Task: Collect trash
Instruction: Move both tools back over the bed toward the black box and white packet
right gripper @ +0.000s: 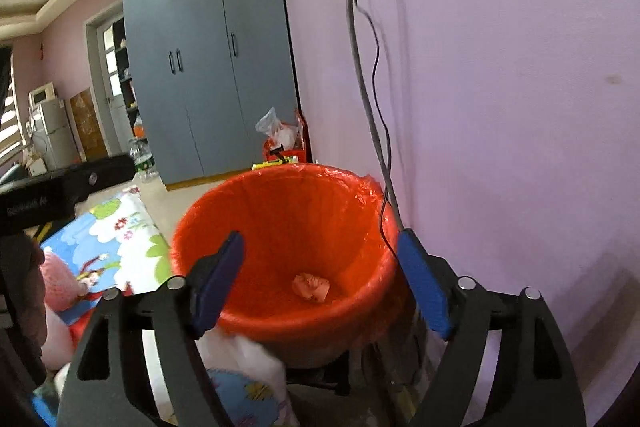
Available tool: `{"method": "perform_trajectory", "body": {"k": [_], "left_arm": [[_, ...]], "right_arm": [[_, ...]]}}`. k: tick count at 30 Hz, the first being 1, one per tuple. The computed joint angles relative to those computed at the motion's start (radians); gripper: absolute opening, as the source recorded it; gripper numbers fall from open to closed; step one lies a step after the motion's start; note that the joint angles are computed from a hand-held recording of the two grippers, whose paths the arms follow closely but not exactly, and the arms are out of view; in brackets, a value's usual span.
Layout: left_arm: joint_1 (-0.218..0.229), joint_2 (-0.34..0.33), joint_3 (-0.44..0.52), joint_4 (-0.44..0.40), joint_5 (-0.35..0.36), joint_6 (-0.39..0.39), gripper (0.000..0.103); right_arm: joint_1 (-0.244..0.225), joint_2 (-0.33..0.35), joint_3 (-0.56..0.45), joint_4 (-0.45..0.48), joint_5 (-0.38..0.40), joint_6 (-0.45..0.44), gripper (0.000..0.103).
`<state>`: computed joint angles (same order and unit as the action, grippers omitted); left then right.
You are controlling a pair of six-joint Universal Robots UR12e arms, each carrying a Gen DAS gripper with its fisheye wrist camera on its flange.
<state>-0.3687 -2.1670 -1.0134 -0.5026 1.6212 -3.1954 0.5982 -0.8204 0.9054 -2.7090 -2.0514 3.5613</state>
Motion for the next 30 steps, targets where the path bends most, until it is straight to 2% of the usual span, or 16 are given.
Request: {"method": "perform_trajectory", "body": {"k": [6, 10, 15, 18, 25, 30], "left_arm": [[0.003, 0.153, -0.219, 0.098, 0.038, -0.005, 0.097], [0.014, 0.253, -0.357, 0.145, 0.049, -0.002, 0.097], [0.035, 0.38, -0.531, 0.188, 0.103, -0.022, 0.098], [0.053, 0.452, -0.624, 0.185, 0.146, -0.047, 0.098], [0.075, 0.563, -0.794, 0.185, 0.301, -0.101, 0.098], [0.09, 0.59, -0.855, 0.163, 0.325, -0.165, 0.098]], "right_arm": [[0.037, -0.055, 0.076, -0.048, 0.024, 0.016, 0.075], [0.066, -0.064, 0.086, -0.078, 0.06, -0.002, 0.081], [0.097, -0.049, 0.055, -0.036, 0.123, -0.037, 0.081], [0.117, -0.033, 0.029, -0.003, 0.159, -0.056, 0.081], [0.161, 0.01, -0.025, 0.07, 0.137, -0.055, 0.081], [0.175, 0.032, -0.056, 0.123, 0.12, -0.032, 0.081]]}}
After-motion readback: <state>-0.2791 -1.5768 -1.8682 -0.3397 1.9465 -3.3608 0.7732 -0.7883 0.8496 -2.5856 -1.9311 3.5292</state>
